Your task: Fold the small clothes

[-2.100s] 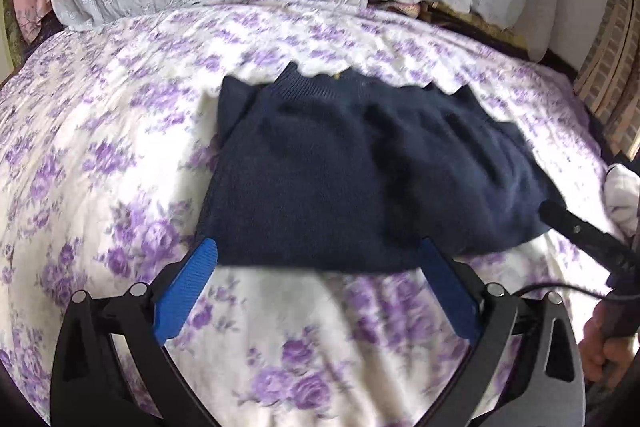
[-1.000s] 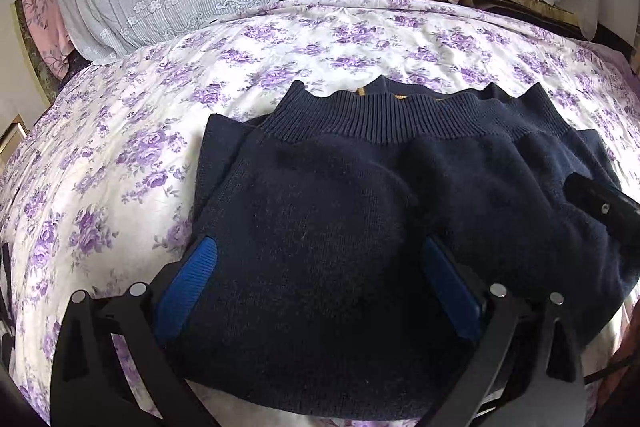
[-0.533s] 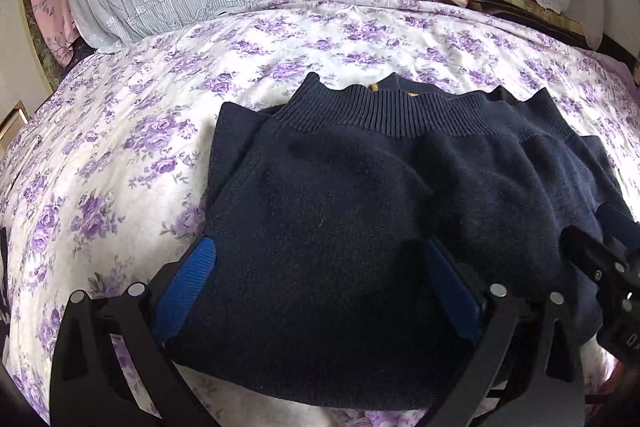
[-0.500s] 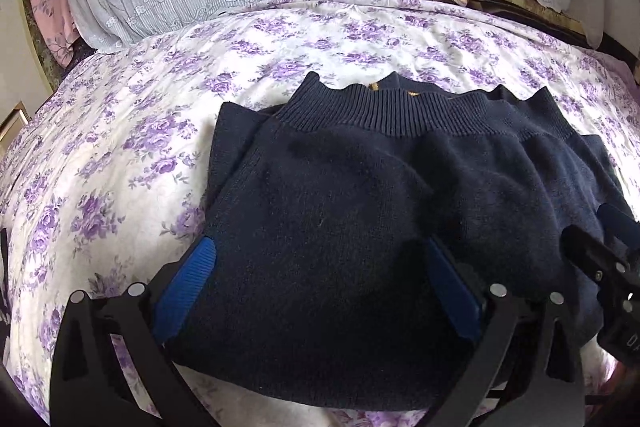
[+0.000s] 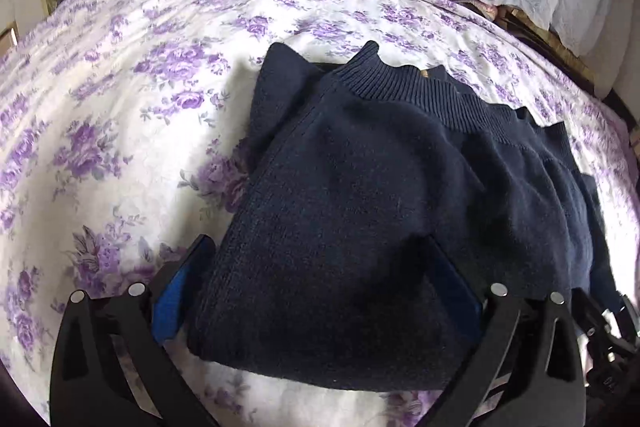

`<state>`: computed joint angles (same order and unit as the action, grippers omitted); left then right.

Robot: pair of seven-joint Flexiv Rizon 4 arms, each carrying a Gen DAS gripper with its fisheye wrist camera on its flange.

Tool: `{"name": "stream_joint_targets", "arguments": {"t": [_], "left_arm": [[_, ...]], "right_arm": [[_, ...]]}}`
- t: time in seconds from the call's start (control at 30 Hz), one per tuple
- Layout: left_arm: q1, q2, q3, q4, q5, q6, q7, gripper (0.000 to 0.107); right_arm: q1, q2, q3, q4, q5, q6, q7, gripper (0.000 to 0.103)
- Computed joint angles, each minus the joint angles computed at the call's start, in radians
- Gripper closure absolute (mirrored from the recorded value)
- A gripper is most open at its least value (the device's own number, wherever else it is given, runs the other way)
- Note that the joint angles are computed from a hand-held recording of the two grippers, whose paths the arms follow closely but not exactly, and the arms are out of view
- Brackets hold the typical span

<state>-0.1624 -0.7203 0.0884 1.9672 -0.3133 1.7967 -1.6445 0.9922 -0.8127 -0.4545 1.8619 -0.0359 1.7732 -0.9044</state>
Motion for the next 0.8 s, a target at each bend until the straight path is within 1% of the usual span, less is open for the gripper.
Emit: {"name": "stream_joint_targets", "arguments": {"t": [0.07,0.1,0.13,0.2,0.27,0.37,0.4,0.47,0.6,0.67,0.73,0.8], "left_arm": [[-0.073,-0.004,0.070,0.003,-0.019,0.014,-0.006,0.008],[-0.086,-0.003,0.083,0.009,-0.022,0.020,-0.004,0.008],[-0.092,0.001,0.087,0.018,-0.024,0.025,-0.001,0.008],[-0.099,0.009,0.091,0.038,-0.027,0.038,0.005,0.008],[-0.097,0.019,0.088,0.062,-0.029,0.057,0.011,0.008],[-0.102,0.032,0.088,0.099,-0.039,0.089,0.022,0.008],[-0.114,0.035,0.096,0.111,-0.047,0.101,0.027,0.008],[-0.127,0.037,0.102,0.126,-0.063,0.120,0.041,0.008],[-0.130,0.048,0.089,0.164,-0.084,0.171,0.067,0.008],[-0.126,0.054,0.078,0.183,-0.095,0.194,0.079,0.008],[-0.109,0.060,0.056,0.199,-0.096,0.216,0.086,0.008],[-0.095,0.062,0.039,0.205,-0.100,0.226,0.094,0.008]], "right_arm": [[0.017,-0.004,-0.017,0.027,0.047,0.079,0.007,0.020],[0.040,-0.007,-0.036,0.041,0.086,0.104,0.009,0.020],[0.044,-0.005,-0.033,0.052,0.115,0.126,0.003,0.020],[0.026,0.008,0.006,0.071,0.151,0.165,-0.016,0.020],[0.017,0.022,0.035,0.089,0.180,0.182,-0.039,0.020],[0.051,0.038,0.031,0.122,0.242,0.200,-0.079,0.020],[0.051,0.045,0.042,0.132,0.256,0.206,-0.091,0.020],[0.026,0.063,0.085,0.145,0.270,0.213,-0.109,0.020],[-0.034,0.089,0.175,0.174,0.303,0.250,-0.121,0.020],[-0.097,0.099,0.249,0.183,0.293,0.267,-0.121,0.020],[-0.187,0.102,0.342,0.181,0.260,0.281,-0.109,0.020],[-0.265,0.095,0.412,0.170,0.226,0.290,-0.089,0.020]]}}
